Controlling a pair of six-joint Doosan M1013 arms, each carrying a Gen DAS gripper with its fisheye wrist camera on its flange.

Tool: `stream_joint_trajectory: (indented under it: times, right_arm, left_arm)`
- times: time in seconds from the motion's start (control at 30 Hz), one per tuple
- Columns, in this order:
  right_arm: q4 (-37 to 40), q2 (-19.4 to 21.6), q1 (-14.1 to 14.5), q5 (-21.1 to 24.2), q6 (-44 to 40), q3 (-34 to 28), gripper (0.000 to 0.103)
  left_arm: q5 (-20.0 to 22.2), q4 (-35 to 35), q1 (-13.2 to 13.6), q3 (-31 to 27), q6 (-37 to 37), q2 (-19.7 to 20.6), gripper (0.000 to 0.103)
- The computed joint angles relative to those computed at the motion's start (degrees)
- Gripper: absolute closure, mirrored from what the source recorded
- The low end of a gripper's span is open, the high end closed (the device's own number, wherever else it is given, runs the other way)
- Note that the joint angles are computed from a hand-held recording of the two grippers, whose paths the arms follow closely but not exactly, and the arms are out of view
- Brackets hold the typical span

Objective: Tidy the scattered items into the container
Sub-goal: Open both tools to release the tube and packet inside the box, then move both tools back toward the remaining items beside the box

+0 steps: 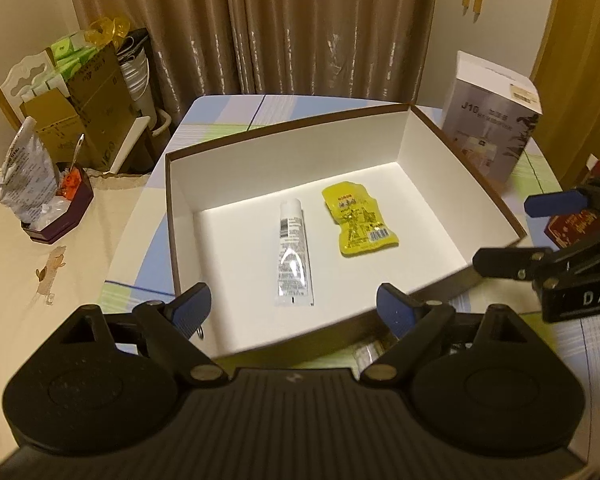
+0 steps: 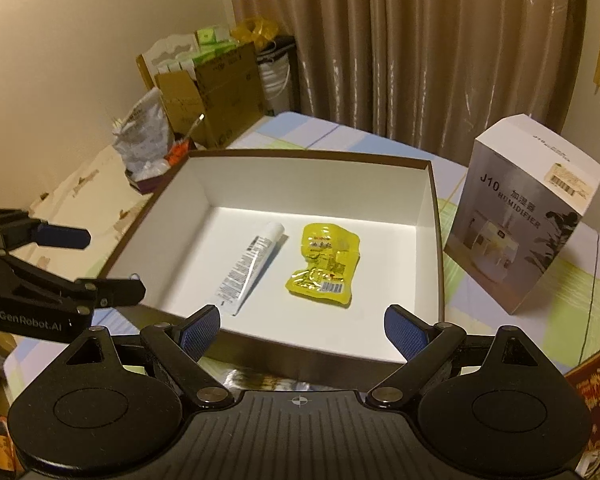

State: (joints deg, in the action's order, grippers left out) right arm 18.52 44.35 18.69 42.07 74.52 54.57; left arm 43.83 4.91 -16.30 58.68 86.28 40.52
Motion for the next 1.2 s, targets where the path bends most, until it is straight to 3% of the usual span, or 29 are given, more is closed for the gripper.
stream_joint_trajectory:
  times: [0.63, 0.97, 1.2]
  right_arm:
    - [6.15, -8.88, -0.05, -10.72, -4.98, 16.6, 0.009]
    - [4.43, -10.51, 0.4, -11.38, -1.44, 22.08, 0.009]
    - [3.17, -10.59, -0.04, -10.2, 5.43, 24.71, 0.009]
  left_arm:
    - [-8.56, -2.64, -0.33, 15.58, 2.0, -8.9, 0.015]
    - [-9.91, -5.97, -0.29, 20.16, 4.88, -10.05, 0.015]
    - [-10.26, -4.41, -0.54, 21.39, 5.01, -9.75, 0.015]
